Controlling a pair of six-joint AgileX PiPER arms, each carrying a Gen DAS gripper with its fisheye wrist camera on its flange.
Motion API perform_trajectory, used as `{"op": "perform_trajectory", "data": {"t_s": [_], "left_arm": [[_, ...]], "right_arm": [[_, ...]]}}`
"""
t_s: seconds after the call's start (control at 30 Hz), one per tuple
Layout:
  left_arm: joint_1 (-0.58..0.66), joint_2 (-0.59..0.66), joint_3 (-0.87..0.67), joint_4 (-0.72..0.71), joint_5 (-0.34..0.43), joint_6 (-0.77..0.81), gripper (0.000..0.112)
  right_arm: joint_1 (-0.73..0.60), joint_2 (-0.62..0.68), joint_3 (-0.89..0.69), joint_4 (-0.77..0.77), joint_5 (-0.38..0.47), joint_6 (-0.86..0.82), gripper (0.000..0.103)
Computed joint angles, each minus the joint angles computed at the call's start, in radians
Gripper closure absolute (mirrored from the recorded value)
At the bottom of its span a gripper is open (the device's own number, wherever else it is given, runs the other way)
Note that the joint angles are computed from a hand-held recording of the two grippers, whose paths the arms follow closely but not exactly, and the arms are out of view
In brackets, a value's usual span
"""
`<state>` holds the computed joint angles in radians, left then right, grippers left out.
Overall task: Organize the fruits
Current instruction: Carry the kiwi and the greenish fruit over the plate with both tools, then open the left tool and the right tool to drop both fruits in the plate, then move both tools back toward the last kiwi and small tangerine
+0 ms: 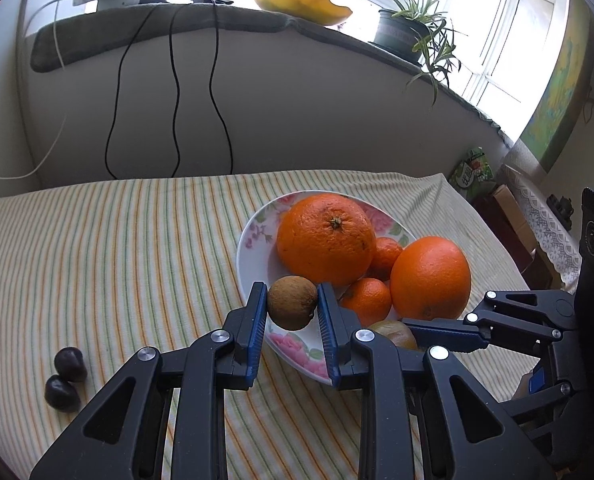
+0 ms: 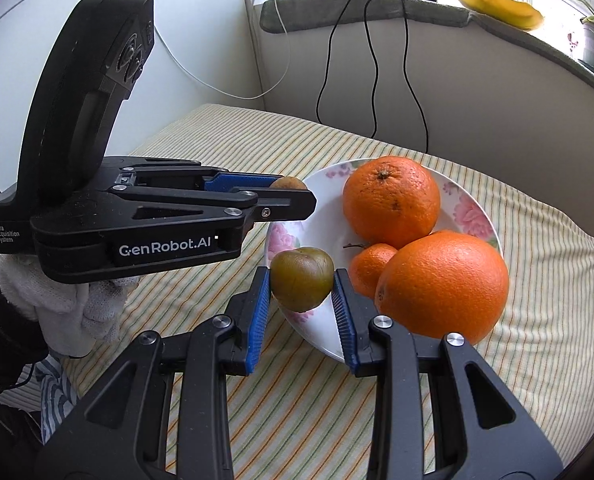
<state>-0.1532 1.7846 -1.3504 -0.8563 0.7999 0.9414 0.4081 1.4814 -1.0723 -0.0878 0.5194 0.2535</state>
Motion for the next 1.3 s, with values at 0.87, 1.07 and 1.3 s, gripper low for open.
{"op": "perform_trajectory", "data": {"t_s": [0.87,1.07,1.3], "left_arm": [[-0.015,-0.035,0.024,0.001,-0.04,-0.004,0.045],[-0.017,-0.046,0.028,0.01,-0.05,-0.016,0.042],[-0.015,-0.069,0.041,0.011,-0.052,-0.018,0.042]], "right_arm": [[0.051,-0.032,0.028,-0.133,-0.014,0.1,0.034],[0.056,-0.034,0.021,-0.136,-0.001,0.103,0.033],[0.062,-0.045,0.021,-0.156,0.006,0.124,0.033]]}}
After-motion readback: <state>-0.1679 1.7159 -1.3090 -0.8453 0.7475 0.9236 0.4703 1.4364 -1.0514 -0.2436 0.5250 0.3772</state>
